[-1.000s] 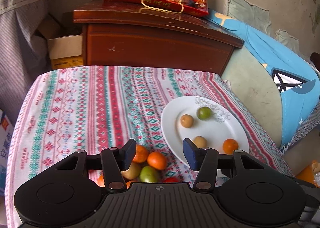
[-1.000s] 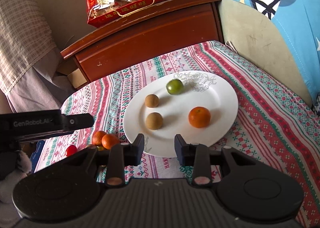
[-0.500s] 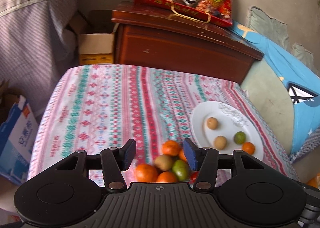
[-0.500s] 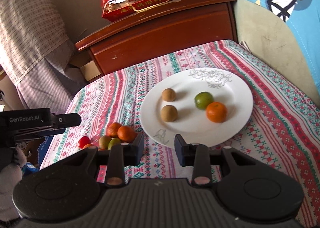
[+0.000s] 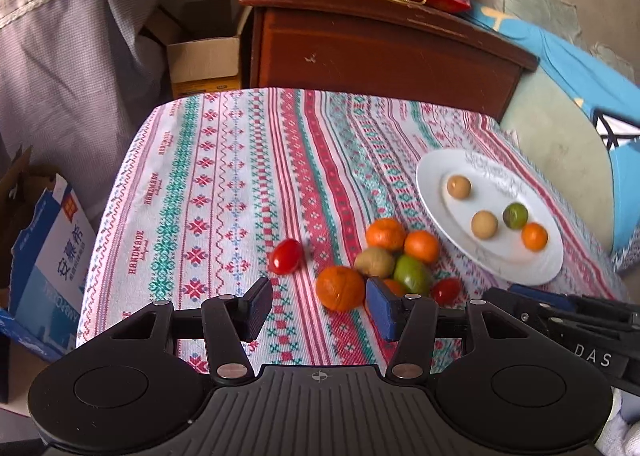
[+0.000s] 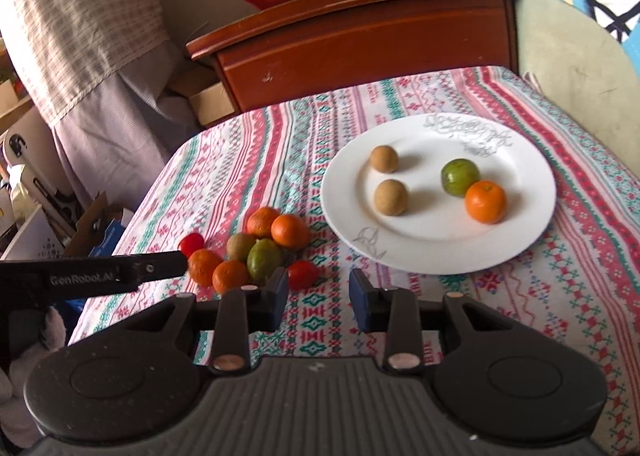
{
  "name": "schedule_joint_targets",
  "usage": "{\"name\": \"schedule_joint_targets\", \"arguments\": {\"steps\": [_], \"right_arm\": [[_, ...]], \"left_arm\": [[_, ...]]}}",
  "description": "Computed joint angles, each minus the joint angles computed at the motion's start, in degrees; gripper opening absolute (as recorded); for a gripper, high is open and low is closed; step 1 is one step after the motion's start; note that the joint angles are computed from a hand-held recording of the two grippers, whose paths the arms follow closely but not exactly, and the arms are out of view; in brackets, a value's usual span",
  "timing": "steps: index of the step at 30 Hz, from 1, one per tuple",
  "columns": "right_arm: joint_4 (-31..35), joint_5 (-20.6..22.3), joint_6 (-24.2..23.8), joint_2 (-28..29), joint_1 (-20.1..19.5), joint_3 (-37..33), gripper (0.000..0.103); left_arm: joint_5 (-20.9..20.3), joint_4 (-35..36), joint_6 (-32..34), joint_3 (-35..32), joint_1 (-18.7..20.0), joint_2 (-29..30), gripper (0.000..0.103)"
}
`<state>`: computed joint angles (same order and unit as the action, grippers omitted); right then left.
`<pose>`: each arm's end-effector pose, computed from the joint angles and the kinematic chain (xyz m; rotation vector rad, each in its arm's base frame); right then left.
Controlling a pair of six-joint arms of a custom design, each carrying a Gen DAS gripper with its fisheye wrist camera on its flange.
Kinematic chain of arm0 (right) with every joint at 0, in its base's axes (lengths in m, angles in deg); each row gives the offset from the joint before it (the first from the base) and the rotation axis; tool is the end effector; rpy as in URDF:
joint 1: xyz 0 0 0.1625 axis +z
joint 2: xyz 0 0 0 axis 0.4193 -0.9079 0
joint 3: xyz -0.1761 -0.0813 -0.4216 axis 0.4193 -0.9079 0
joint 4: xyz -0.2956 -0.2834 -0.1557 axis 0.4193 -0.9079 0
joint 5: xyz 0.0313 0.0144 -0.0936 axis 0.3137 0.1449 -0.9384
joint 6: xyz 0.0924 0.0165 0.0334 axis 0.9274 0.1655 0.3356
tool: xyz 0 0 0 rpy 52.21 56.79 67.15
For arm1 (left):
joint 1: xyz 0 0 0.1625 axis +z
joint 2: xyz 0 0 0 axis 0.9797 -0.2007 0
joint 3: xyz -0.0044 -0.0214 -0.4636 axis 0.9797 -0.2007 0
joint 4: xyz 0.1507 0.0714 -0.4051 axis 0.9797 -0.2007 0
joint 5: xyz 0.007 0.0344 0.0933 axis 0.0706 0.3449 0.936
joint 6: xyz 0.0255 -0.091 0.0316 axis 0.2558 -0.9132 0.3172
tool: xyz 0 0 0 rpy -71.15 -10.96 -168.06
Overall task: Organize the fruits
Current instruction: 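Move the left tool to a tangerine while the right tool approaches a cherry tomato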
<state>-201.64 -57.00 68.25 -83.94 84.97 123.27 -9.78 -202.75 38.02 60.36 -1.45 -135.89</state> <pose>0.3180 -0.6924 -0.0208 -0.0551 -2.3119 1.2508 -0.0256 -0.8232 0.2766 1.0293 2.5084 -0.6099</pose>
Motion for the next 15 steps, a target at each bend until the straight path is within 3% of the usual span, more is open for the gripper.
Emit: {"name": "schedule_joint_targets", "arguments": {"steps": [15], "right_arm": [[3.25, 0.14, -4.54, 2.49, -0.39, -4.19, 0.035]], "left_arm": [[-1.61, -1.58, 4.1, -0.27, 1.12, 1.82, 0.05]]}}
